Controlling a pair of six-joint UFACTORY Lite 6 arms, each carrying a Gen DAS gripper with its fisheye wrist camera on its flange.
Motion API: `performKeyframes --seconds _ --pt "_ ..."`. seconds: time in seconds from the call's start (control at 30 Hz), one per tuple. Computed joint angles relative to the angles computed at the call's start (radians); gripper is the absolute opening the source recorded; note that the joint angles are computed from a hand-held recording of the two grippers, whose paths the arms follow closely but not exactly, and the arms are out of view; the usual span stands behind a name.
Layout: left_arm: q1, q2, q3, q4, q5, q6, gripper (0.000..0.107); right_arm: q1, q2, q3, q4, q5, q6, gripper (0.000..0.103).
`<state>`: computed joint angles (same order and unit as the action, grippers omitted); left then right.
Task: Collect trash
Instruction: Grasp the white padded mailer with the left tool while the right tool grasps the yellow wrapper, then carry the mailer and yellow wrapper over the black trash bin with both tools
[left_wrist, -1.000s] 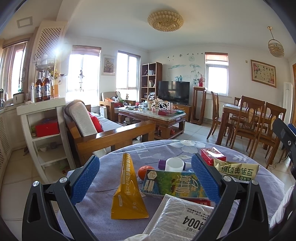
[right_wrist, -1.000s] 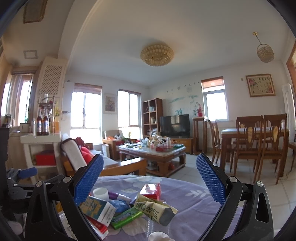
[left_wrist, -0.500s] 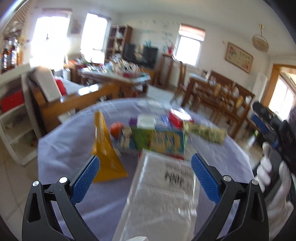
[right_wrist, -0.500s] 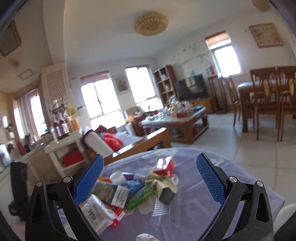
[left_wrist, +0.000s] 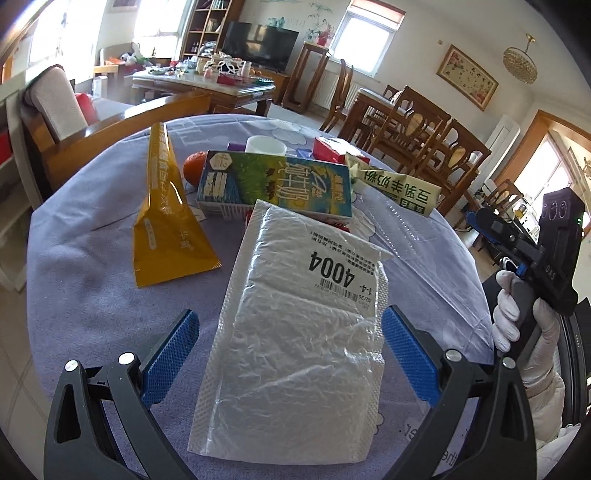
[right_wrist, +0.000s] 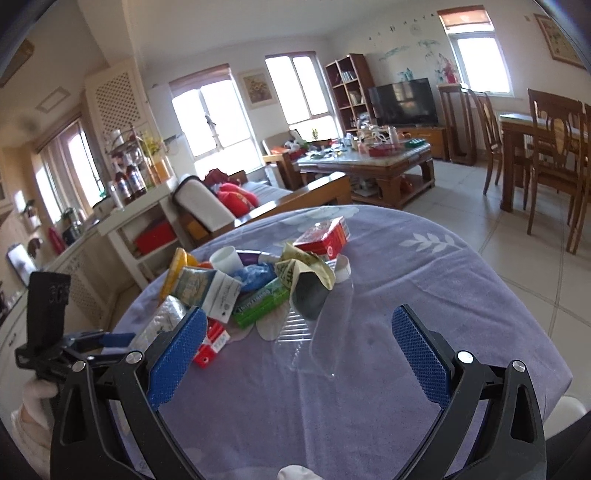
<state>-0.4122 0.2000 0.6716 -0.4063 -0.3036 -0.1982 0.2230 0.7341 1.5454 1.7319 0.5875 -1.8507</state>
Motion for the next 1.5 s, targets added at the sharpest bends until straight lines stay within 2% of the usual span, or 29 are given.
performKeyframes --seconds 0.17,0.23,0.3,0.37,0.43,0.53,0.6,0.63,0.67,0.7,0.73,0.83,0.93,1.07,1.27,1.5 --pt "0.022 0.019 0.024 0.079 0.023 -0.074 0.098 0.035 0.038 0.073 -0.051 -0.073 0.002 0.098" --pt "0.035 0.030 0.028 0.182 0.020 -0.174 0.098 0.043 0.083 0.150 -0.128 -0.077 0.082 0.094" --pt "0.044 0.040 0.035 0.274 0.014 -0.264 0.098 0.048 0.163 0.282 -0.276 -0.065 0.272 0.091" --pt "0.047 0.053 0.051 0.310 0.021 -0.302 0.097 0.042 0.263 0.441 -0.413 -0.017 0.471 0.084" --pt "0.058 0.059 0.057 0.378 0.018 -0.368 0.097 0.033 0.377 0.627 -0.534 0.050 0.658 0.071" --pt "0.071 0.057 0.039 0.485 -0.027 -0.466 0.096 0.032 0.524 0.862 -0.644 0.112 0.839 0.062" --pt "0.081 0.062 0.032 0.538 -0.055 -0.509 0.084 0.029 0.582 0.953 -0.666 0.143 0.892 0.051" --pt "0.088 0.067 0.031 0.579 -0.063 -0.544 0.068 0.027 0.621 1.017 -0.685 0.166 0.926 0.040" --pt "0.097 0.076 0.032 0.626 -0.070 -0.586 0.053 0.027 0.637 1.042 -0.688 0.174 0.941 0.034" --pt "0.103 0.083 0.030 0.653 -0.080 -0.614 0.050 0.026 0.627 1.025 -0.673 0.174 0.930 0.026" --pt "0.101 0.088 0.025 0.649 -0.094 -0.614 0.049 0.024 0.611 0.993 -0.643 0.166 0.901 0.024" --pt "0.095 0.079 -0.002 0.648 -0.147 -0.604 0.036 0.018 0.553 0.889 -0.568 0.161 0.818 0.017" --pt "0.088 0.067 -0.033 0.612 -0.193 -0.566 0.025 0.013 0.509 0.813 -0.522 0.156 0.761 0.016" --pt "0.081 0.038 -0.073 0.581 -0.249 -0.534 0.013 -0.012 0.382 0.600 -0.380 0.147 0.598 0.014" --pt "0.014 -0.048 -0.103 0.406 -0.268 -0.382 0.008 -0.066 0.155 0.301 -0.206 0.173 0.377 0.013" --pt "-0.109 -0.076 -0.017 0.170 -0.225 -0.161 0.007 -0.197 -0.124 0.008 -0.158 0.226 0.222 0.013"
